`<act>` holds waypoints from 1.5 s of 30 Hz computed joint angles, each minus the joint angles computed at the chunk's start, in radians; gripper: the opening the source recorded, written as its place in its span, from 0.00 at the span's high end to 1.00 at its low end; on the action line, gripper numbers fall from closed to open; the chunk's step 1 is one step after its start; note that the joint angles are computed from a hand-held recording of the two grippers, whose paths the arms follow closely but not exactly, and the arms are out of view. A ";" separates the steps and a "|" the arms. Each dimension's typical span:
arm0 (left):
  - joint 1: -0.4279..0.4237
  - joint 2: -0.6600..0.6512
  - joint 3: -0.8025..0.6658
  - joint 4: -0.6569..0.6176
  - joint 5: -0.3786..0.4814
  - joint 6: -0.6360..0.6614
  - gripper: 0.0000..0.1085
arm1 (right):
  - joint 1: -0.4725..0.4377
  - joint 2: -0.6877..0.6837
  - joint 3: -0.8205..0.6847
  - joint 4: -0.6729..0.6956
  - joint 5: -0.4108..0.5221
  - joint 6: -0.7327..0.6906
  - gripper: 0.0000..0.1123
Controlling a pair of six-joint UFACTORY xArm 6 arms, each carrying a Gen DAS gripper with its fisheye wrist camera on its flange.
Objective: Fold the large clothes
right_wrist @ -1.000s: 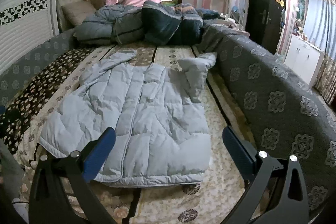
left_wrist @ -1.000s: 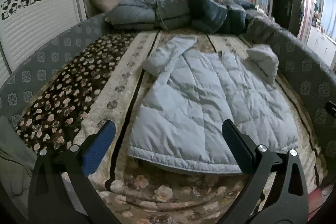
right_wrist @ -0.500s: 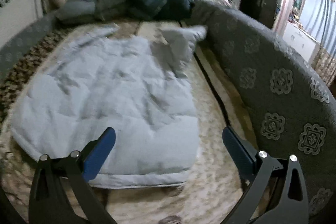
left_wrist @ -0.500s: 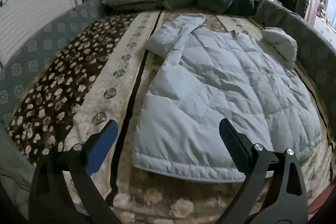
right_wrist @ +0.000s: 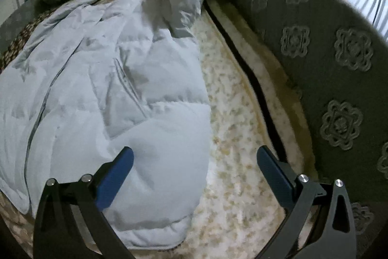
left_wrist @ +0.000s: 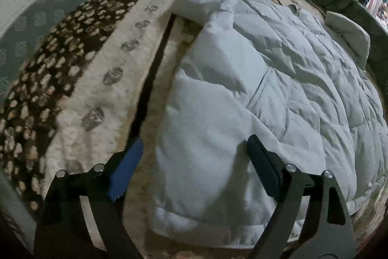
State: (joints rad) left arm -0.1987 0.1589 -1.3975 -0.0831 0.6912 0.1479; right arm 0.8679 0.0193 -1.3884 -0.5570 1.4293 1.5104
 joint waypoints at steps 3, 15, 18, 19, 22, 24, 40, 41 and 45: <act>-0.003 0.027 -0.006 -0.042 -0.010 0.022 0.24 | -0.034 -0.042 0.081 0.039 -0.092 0.018 0.10; -0.025 0.032 -0.007 -0.079 0.041 -0.002 0.68 | -0.055 -0.047 0.170 0.057 -0.353 0.025 0.79; -0.032 0.005 0.014 -0.052 0.045 -0.047 0.77 | -0.012 0.013 0.060 0.016 -0.204 -0.024 0.86; -0.032 -0.010 0.026 -0.047 0.048 -0.051 0.78 | 0.005 0.024 0.031 0.005 -0.156 -0.035 0.87; -0.028 -0.067 0.065 -0.061 0.076 -0.040 0.83 | 0.039 0.028 -0.021 -0.007 -0.060 -0.055 0.89; -0.020 -0.119 0.103 -0.101 0.103 -0.019 0.84 | 0.054 0.011 -0.027 -0.005 -0.031 -0.047 0.89; -0.043 -0.353 0.303 0.012 -0.043 -0.059 0.20 | 0.171 -0.065 -0.052 -0.102 0.169 0.013 0.36; -0.036 -0.374 0.304 0.010 -0.032 -0.044 0.20 | 0.178 -0.078 -0.054 -0.119 0.177 0.022 0.36; -0.030 -0.424 0.273 -0.029 -0.029 -0.030 0.20 | 0.219 -0.105 -0.108 -0.257 0.158 0.052 0.35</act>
